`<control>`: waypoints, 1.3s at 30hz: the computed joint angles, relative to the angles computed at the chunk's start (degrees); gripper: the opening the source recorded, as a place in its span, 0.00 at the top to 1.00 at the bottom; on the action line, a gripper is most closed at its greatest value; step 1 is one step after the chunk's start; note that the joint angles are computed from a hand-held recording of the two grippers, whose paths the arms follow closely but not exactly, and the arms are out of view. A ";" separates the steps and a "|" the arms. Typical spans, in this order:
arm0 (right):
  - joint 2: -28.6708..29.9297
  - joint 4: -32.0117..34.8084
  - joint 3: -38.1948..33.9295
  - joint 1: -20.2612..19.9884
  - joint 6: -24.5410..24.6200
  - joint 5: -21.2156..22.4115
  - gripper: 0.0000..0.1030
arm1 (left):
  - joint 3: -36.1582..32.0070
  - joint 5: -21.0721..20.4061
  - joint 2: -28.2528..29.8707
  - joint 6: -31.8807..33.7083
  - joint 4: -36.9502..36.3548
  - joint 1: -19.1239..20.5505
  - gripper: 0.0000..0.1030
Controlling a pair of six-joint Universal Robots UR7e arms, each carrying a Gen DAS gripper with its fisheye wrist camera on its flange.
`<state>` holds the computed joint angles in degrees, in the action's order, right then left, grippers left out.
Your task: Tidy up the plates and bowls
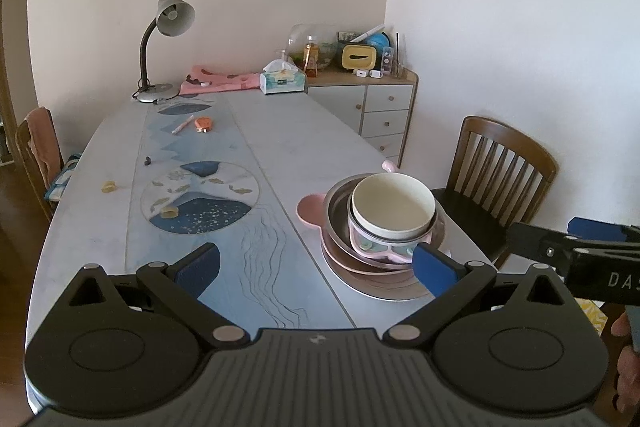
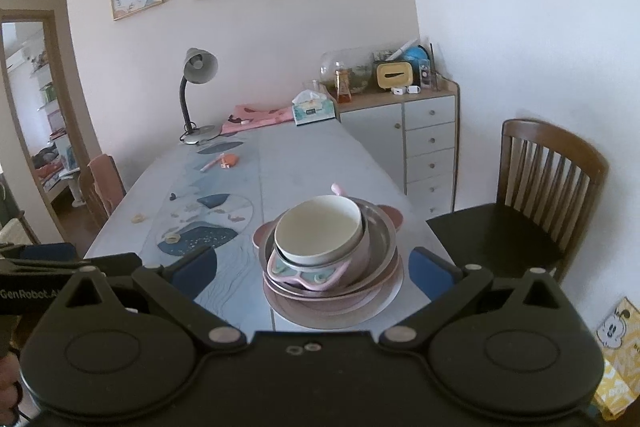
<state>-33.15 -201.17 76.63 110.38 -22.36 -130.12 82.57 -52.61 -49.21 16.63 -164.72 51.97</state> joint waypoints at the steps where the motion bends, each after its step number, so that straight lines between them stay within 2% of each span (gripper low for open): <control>1: 0.20 0.12 -0.17 0.10 0.35 -0.50 0.00 | 0.12 -0.02 -0.05 0.12 -0.16 -0.03 0.00; 13: 1.33 0.49 -0.75 1.02 0.58 -2.51 0.00 | 0.86 -0.27 -0.67 -0.99 0.42 0.02 0.00; 39: 1.43 2.23 -1.26 1.22 2.00 -4.03 0.00 | 0.38 -1.41 -1.00 -2.98 2.97 0.64 0.00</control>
<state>-31.72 -198.94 75.36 111.60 -20.35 -134.15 82.94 -54.02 -50.22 13.65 -161.75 52.60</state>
